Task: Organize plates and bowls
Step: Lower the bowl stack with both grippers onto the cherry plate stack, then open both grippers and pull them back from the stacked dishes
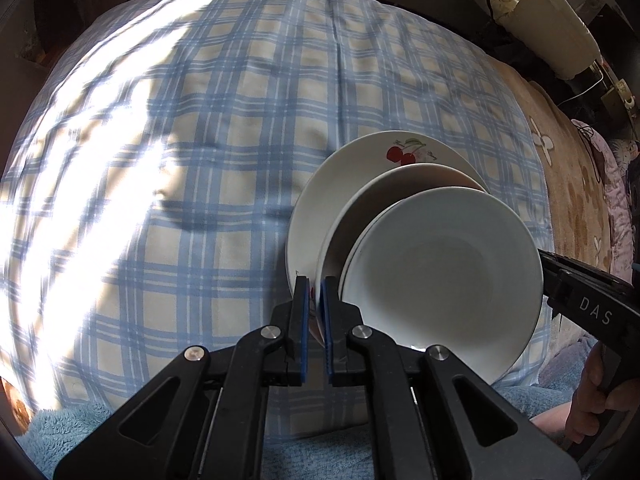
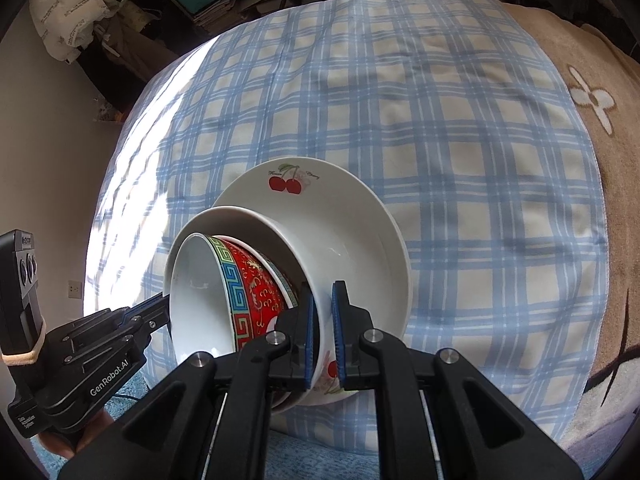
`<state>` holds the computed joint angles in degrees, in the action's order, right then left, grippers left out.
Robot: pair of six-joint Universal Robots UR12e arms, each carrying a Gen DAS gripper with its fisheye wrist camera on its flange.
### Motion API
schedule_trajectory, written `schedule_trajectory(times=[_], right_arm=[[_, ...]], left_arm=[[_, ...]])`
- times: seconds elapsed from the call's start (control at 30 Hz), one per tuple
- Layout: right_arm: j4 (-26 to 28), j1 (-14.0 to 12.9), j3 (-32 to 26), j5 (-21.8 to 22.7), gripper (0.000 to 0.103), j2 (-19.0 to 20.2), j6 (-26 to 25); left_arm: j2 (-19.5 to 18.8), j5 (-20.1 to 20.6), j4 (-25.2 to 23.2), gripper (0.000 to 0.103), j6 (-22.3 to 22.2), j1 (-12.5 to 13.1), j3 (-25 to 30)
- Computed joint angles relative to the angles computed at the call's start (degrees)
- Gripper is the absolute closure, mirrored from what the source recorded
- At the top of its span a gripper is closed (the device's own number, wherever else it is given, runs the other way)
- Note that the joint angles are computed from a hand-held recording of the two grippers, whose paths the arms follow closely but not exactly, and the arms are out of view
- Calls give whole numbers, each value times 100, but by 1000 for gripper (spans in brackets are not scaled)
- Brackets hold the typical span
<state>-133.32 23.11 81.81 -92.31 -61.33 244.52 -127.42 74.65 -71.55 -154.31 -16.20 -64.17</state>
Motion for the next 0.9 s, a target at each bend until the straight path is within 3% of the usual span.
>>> schedule_trajectory(times=[0.07, 0.17, 0.33, 0.4, 0.47, 0.5, 0.57, 0.63, 0.7, 0.77, 0.9], right_arm=[[35, -3, -5, 3, 91, -7, -28], [-395, 8, 147, -161, 90, -104, -27], [-475, 53, 160, -361, 84, -146, -36], [-454, 87, 127, -402, 74, -142, -76], [-437, 152, 68, -601, 54, -142, -176], [-414, 192, 33, -755, 49, -146, -240], [-420, 273, -37, -1078, 36, -147, -370], [-470, 351, -80, -1372, 29, -153, -475], [-550, 428, -108, -1657, 22, -162, -606], [-676, 509, -116, -1939, 13, -176, -728], [-944, 662, -157, -2439, 4, -171, -990]], left_arm=[[48, 45, 193, 95, 82, -1, -89], [219, 75, 954, 91, 200, -2, -395], [240, -2, 919, 89, 113, 35, -325], [279, 28, 983, 87, 79, 55, -381], [350, 124, 1181, 83, 46, 68, -496], [401, 168, 1319, 81, 34, 81, -577], [501, 241, 1610, 73, 24, 103, -737], [617, 289, 1974, 68, 39, 132, -922], [726, 382, 2371, 55, 81, 155, -1097], [832, 386, 2769, 32, 102, 196, -1266], [1012, 437, 3431, 22, 103, 257, -1531]])
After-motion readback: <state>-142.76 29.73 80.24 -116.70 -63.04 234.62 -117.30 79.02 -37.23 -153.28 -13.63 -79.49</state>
